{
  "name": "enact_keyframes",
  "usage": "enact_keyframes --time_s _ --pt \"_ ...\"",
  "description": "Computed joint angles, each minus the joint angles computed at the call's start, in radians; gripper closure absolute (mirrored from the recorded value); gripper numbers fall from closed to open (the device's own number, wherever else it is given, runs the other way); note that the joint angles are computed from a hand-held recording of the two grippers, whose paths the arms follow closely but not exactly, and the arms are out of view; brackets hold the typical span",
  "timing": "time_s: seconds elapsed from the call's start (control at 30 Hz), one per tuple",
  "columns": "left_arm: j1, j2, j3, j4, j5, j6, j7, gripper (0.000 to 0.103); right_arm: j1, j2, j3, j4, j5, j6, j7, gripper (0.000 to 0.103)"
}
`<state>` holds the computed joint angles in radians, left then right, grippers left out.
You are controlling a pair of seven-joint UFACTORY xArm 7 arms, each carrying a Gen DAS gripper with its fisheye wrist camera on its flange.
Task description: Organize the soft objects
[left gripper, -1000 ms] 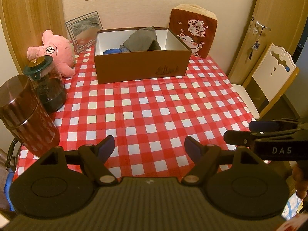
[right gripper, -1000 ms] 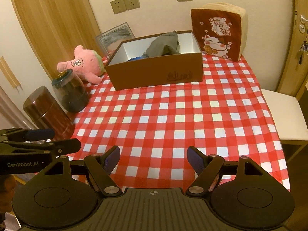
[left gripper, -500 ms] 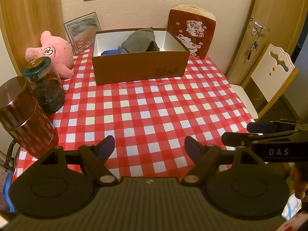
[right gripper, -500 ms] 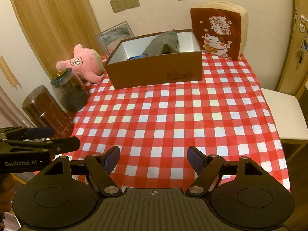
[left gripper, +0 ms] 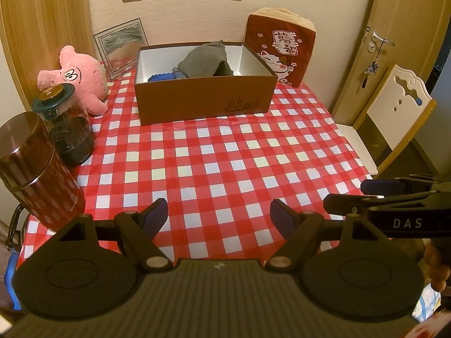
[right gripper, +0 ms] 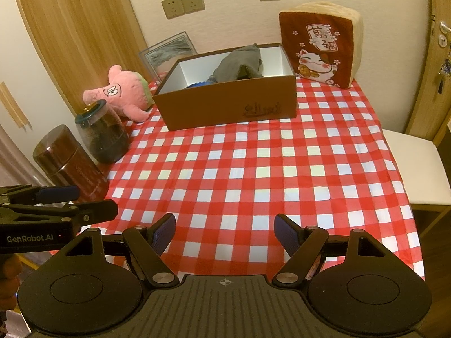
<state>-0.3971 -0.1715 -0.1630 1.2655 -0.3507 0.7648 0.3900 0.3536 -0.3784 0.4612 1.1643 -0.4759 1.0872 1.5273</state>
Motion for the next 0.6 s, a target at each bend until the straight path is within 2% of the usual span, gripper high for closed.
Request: enact_keyframes --time_s 0.6 --pt "0.0 -0.004 0.001 0.001 0.0 0.002 -0.008 0.025 0.003 0.008 0.0 0.008 -0.005 0.002 0.001 0.026"
